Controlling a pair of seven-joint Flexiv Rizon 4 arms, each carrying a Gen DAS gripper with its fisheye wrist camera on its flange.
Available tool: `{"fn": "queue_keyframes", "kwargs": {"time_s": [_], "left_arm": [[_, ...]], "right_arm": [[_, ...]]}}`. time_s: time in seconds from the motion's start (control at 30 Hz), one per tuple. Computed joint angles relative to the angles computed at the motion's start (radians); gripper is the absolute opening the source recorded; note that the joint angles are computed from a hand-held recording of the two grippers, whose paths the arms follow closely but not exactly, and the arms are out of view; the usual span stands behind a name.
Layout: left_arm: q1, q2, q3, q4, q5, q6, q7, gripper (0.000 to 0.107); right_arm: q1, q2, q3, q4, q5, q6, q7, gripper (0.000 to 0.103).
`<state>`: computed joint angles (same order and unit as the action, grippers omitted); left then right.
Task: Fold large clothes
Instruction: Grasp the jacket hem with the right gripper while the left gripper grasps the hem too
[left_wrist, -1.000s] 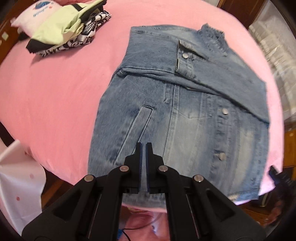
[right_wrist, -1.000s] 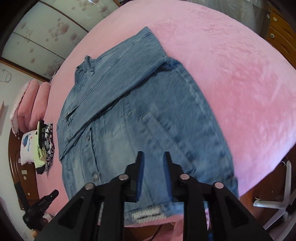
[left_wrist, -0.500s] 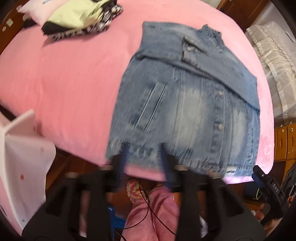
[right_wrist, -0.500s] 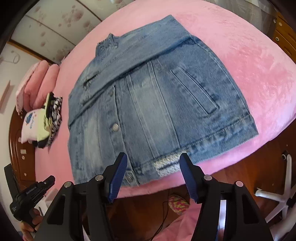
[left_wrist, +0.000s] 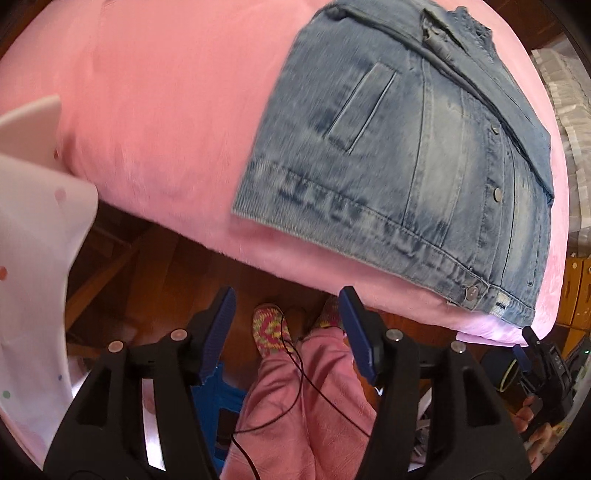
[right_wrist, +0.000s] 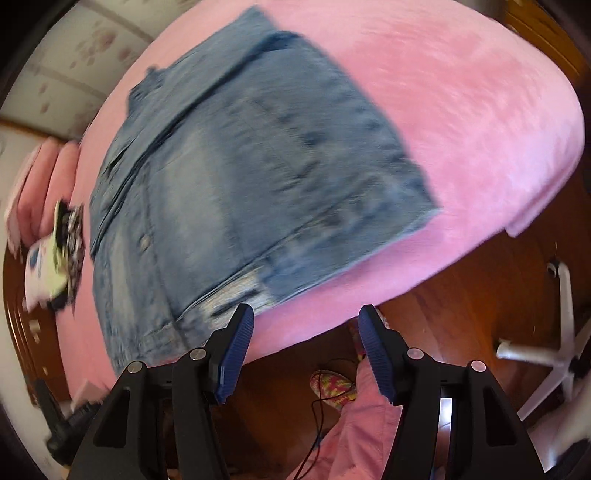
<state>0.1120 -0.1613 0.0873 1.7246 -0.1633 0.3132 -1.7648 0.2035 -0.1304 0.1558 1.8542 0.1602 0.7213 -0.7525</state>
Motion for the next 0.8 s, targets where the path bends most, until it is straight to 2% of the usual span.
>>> {"fn": "queue_keyframes", "kwargs": {"time_s": [0.2, 0.4, 0.6, 0.8], "left_arm": [[-0.002, 0.011, 0.006, 0.037, 0.0, 0.024, -0.04, 0.055], [0.02, 0.012, 0.014, 0.08, -0.068, 0.094, -0.041, 0.055], [0.042, 0.021, 0.025, 0.106, -0.096, 0.127, -0.071, 0.055], [0.063, 0.026, 0.034, 0.17, -0.161, 0.237, -0.093, 0.055]], "right_arm": [[-0.049, -0.021, -0.045, 0.072, -0.022, 0.113, 0.098, 0.06], [-0.083, -0.085, -0.036, 0.03, 0.009, 0.173, 0.003, 0.06], [-0.073, -0.135, -0.034, -0.036, -0.032, 0.116, -0.004, 0.06], [-0.098, -0.12, -0.014, -0.041, 0.022, 0.103, -0.092, 0.04]]}}
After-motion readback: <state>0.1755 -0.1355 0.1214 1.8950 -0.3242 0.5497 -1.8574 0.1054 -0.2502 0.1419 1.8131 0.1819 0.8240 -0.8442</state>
